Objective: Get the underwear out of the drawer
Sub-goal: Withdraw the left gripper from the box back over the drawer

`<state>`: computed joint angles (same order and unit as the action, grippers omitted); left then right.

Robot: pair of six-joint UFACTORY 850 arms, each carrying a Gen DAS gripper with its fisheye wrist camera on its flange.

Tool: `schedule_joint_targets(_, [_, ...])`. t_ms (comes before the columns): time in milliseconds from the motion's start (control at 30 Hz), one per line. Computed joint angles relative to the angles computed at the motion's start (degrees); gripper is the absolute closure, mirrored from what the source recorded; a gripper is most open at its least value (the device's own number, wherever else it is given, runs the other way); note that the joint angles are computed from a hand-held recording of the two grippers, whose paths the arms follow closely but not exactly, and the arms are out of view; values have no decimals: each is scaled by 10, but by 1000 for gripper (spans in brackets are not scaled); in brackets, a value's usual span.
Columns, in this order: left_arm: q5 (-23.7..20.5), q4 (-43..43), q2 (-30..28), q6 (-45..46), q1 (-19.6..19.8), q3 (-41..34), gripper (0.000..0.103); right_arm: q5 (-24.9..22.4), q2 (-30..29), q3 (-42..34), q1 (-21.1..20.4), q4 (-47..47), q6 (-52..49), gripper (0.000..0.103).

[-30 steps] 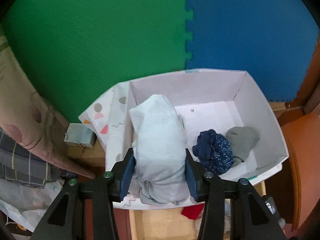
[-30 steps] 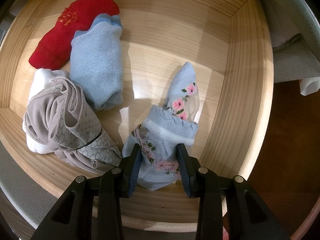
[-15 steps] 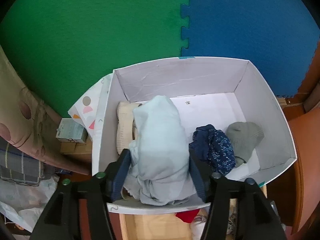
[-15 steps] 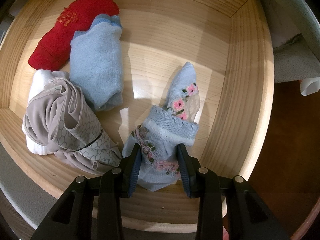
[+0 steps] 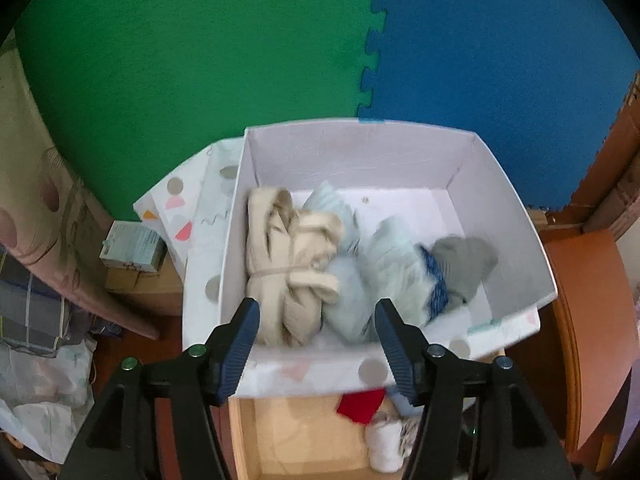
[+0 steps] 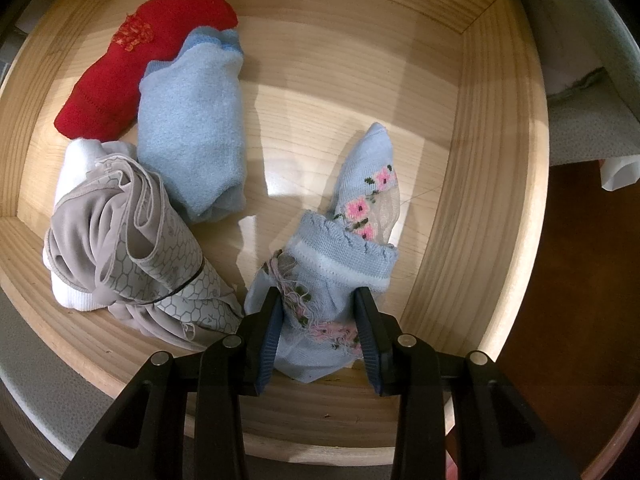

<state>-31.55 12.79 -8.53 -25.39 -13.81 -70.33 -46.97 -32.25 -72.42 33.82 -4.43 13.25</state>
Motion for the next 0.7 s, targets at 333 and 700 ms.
schedule_joint_targets(333, [19, 3, 91, -34, -10, 166, 41, -4, -3, -3, -1, -1, -2, 69])
schedule_joint_targets(700, [34, 153, 81, -241, -75, 266, 41, -4, -3, -2, -3, -1, -4, 69])
